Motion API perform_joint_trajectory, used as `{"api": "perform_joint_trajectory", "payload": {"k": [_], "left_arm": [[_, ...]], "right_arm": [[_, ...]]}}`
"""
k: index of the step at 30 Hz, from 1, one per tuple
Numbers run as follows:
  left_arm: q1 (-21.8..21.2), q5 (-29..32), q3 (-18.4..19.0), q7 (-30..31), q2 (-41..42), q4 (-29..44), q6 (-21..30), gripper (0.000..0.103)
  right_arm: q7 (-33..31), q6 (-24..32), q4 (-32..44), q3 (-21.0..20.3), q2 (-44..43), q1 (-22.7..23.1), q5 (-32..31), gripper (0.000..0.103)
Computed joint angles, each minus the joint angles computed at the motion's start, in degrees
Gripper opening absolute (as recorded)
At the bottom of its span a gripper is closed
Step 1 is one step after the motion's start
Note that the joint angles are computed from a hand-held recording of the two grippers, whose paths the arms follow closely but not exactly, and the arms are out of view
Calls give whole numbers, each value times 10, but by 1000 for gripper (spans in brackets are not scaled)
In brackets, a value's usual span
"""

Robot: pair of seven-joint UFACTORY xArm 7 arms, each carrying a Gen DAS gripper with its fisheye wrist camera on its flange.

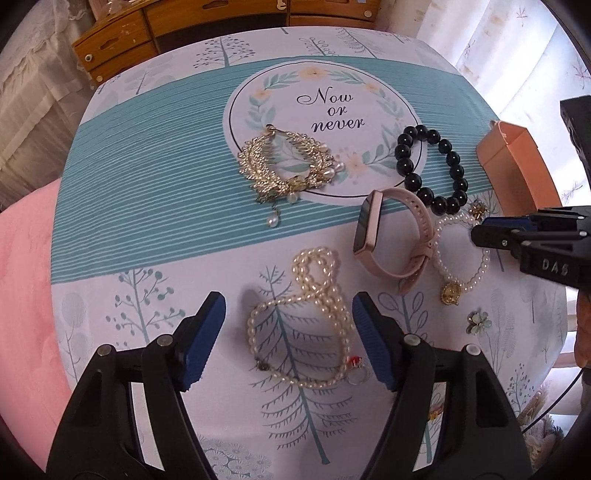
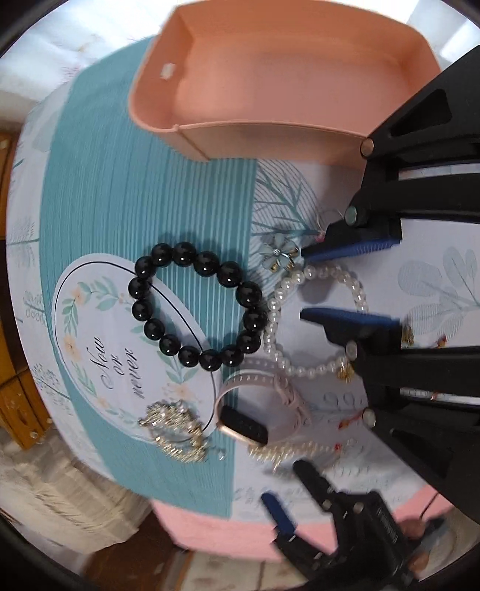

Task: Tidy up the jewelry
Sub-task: 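Grasp the double pearl strand with the left tool while the right grasps the white pearl bracelet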

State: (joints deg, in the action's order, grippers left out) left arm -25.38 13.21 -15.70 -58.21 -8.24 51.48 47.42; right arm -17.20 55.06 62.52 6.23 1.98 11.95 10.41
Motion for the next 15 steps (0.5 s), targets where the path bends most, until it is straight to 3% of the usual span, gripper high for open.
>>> {"api": "perform_joint_trajectory", "payload": {"k": [3,7,11,14,15], "left_arm": [[0,2,2,14,17,14,2,69],[-1,9,7,22,40,30,9,68],[0,-10,18,32,59,42,8,51],[1,-25,23,46,71,58,19,46],[1,-26,24,48,73,62,20,35]], "right_arm": [[5,-46,-32,9,-19,14,-64,8],[0,-77,-54,10,-30,20,-74,7],[-16,-66,-49,3,-25,15,-36,7],[-30,-52,-44,-1,-23,9,-12,7],[-36,-49,-44,-2,-23,8,-3,7]]}}
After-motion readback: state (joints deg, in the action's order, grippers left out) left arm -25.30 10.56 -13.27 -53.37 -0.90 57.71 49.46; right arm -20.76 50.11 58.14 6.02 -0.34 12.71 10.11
